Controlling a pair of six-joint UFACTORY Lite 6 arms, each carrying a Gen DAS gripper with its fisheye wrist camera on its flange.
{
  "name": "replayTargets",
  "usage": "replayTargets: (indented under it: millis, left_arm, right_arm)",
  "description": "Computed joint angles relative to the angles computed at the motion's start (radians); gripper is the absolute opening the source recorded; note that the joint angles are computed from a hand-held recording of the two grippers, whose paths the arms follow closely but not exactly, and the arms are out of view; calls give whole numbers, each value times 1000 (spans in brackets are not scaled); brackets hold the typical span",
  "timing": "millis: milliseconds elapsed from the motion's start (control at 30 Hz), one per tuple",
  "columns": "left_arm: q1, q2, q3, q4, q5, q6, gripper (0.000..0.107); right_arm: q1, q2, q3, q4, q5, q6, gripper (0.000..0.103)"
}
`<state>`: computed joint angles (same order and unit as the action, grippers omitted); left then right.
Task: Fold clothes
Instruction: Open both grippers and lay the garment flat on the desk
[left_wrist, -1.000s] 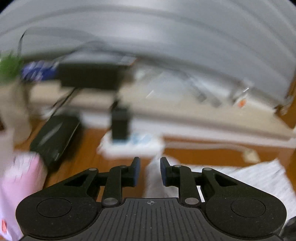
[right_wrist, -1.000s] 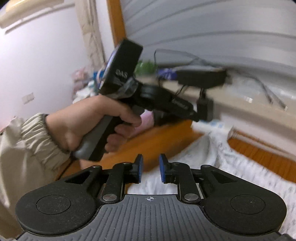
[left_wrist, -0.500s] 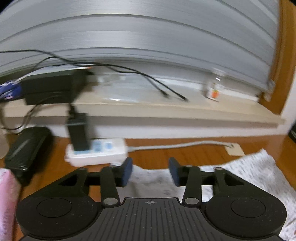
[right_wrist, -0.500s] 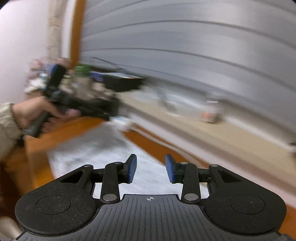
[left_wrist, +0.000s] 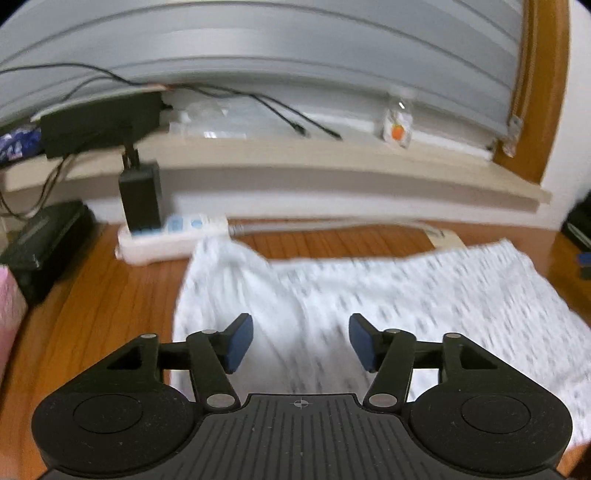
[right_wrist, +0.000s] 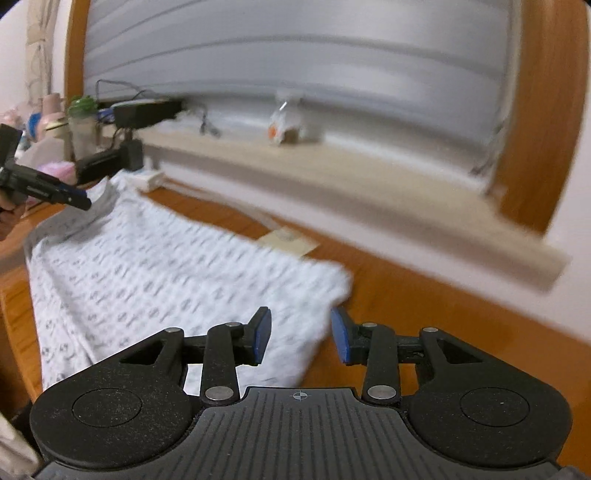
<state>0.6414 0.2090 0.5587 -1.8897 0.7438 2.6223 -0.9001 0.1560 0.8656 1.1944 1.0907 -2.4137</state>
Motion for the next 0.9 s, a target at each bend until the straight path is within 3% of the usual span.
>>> replayTargets:
  millis: [100, 167, 233, 267, 333, 467, 567, 700, 900]
  left_arm:
    - [2, 8, -50, -77, -19, 136, 63]
    - [-1, -9, -88, -155, -21, 241, 51]
    - [11, -36, -123, -204, -14, 316, 4]
    - [47, -54, -131, -168, 0, 298, 2]
    - [136, -96, -139, -78, 17, 250, 2]
    - [314, -76, -37, 233, 27, -34, 5]
    - [324, -111, -38, 201, -4, -43, 8]
    - [270, -212, -73, 152, 11, -74, 47]
    - [-55, -305, -151, -40, -41, -12, 52]
  right_arm:
    - [64, 60, -48, 58, -53, -56, 38]
    - [89, 91, -47, 72, -67, -62, 38]
    - [107, 111, -50, 84, -78, -81, 38]
    - [113, 117, -53, 89, -83, -94, 38]
    - [125, 127, -62, 107, -97, -124, 39]
    - [117, 161, -85, 160, -94, -228, 44]
    - [121, 168, -76, 156, -96, -209, 45]
    - [122, 152, -88, 166, -101, -209, 45]
    - [97, 54, -147, 88, -29, -128, 44]
